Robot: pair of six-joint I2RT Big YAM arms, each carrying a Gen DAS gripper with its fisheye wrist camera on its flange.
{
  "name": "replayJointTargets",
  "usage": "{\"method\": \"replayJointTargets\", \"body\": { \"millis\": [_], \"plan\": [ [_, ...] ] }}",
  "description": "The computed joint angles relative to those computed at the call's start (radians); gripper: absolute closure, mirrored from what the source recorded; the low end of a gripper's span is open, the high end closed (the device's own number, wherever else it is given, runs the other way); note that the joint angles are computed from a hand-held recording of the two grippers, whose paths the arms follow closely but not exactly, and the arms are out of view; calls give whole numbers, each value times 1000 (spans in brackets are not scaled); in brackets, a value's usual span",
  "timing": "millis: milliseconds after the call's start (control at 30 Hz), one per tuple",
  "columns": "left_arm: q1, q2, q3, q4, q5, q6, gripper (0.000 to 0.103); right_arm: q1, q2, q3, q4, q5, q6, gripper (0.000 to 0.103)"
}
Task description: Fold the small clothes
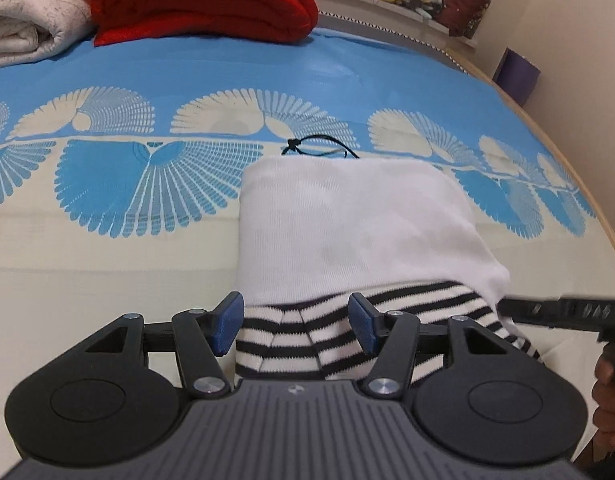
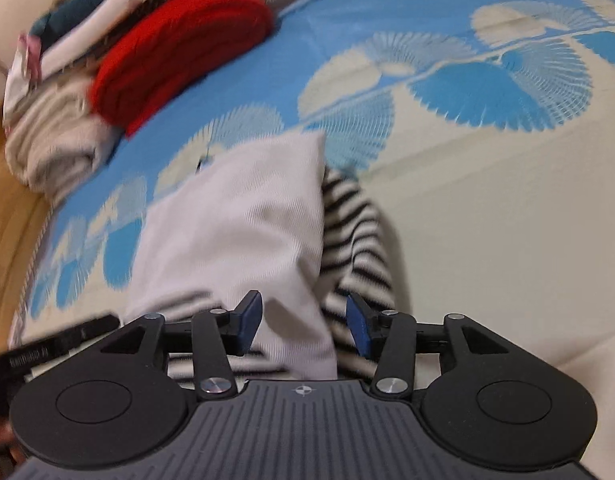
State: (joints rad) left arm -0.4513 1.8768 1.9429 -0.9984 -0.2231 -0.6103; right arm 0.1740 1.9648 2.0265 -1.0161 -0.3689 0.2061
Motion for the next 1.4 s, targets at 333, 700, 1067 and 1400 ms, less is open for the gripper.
{"method": "replayJointTargets", "body": {
  "millis": [333, 700, 1067, 1400],
  "plan": [
    [-12, -7, -11, -40, 65, 1, 40, 12, -17, -31, -14, 97, -83, 101],
    [-3, -72, -84, -68, 126, -36, 31, 32, -33, -43, -32, 154, -143, 101],
    [-44, -23, -13, -204, 69, -1, 28, 38, -99, -102, 34, 230, -170, 94],
    [-279, -249, -170, -73, -449, -32, 8, 32, -439, -430, 270, 224, -215, 24]
  ]
}}
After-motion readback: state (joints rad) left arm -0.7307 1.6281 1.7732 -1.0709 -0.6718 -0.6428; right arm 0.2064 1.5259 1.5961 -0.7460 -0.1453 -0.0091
